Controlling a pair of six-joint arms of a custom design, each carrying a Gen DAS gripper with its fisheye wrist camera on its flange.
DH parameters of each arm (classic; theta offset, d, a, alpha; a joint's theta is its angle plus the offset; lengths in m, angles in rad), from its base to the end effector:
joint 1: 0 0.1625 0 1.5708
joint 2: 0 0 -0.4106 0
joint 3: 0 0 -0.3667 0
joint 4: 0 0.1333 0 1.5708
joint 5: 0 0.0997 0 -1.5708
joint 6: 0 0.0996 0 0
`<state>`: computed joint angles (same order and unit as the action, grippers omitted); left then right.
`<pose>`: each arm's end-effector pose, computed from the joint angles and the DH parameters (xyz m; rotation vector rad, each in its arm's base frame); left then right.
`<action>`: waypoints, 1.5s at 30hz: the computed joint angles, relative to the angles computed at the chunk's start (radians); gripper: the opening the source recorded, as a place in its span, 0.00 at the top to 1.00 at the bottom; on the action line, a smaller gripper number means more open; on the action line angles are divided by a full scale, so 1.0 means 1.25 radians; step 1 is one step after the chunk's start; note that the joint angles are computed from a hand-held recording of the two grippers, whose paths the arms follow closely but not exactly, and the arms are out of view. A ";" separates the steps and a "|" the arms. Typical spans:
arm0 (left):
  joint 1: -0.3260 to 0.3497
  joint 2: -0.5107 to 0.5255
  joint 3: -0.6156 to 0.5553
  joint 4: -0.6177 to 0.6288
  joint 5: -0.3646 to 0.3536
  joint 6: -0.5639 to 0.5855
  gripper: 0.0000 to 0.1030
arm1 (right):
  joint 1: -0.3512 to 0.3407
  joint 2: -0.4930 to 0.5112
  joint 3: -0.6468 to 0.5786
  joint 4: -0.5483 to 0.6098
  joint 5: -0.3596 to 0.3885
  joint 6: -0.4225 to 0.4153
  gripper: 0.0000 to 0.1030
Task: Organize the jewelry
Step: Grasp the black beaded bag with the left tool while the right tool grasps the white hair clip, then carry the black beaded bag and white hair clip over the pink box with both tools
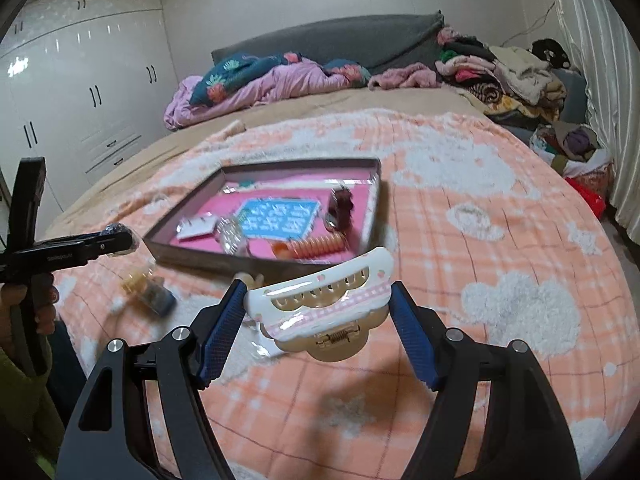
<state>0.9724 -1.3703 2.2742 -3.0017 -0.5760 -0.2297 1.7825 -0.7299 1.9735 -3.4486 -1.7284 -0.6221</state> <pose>-0.0586 -0.4709 0.2800 0.0873 2.2416 -1.0330 0.2332 -0.5252 0.0689 1.0453 -2.5358 0.8368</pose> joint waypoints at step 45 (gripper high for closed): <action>0.076 0.155 -0.165 -0.091 -0.019 0.160 0.36 | 0.080 0.173 -0.292 0.034 -0.030 0.076 0.31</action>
